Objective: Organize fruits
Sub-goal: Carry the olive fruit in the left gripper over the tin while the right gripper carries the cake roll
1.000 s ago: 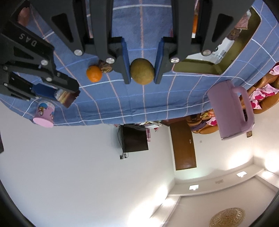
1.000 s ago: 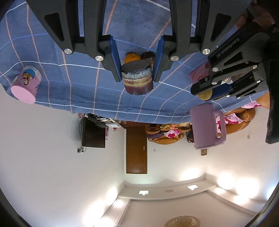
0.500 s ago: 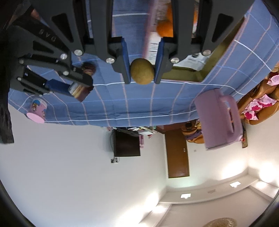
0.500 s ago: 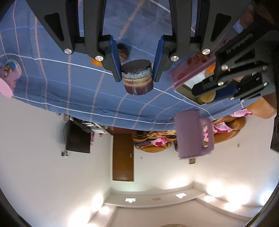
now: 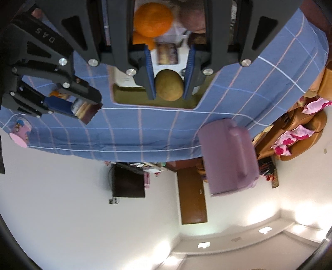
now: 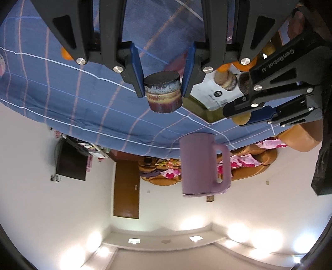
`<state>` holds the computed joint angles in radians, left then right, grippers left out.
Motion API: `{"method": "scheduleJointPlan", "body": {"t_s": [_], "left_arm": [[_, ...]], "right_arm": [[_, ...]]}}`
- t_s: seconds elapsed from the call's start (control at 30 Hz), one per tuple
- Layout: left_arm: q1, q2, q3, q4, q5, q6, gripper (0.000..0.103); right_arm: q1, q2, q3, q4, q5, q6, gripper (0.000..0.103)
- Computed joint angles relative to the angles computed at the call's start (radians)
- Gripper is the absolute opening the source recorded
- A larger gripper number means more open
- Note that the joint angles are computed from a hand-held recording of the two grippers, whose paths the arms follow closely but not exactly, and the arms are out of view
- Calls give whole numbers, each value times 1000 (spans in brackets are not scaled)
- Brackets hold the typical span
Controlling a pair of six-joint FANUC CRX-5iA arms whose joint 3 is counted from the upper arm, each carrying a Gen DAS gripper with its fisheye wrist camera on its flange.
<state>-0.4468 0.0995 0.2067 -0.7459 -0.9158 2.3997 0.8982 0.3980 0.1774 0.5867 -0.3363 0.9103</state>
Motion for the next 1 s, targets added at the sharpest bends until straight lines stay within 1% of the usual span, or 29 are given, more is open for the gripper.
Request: {"method": "scheduleJointPlan", "body": {"t_s": [0.13,0.3,0.47,0.53,0.6,0.73,0.87,1.0], "left_arm": [[38,-5,-7,38,-12,-32,28],[58,-3,-6,54,-31,-57,28],[90,9,3,95,-53,-92,28],[105,13,3,121,-55,-113,28],[105,16,8,122,-67,-121,28],[119,23,6,160,-64,-153,28],[121,30,9,167,-74,-164,28],[122,37,16,173,-84,-170,28]], "right_arm": [[15,44,98,-147,-54,125,38],[26,85,177,-234,-102,212,38],[30,108,227,-283,-132,259,38],[31,124,260,-307,-159,289,38],[33,135,277,-318,-175,303,38],[35,157,317,-350,-217,341,38],[37,167,338,-366,-245,358,38],[39,191,381,-371,-298,364,38]]}}
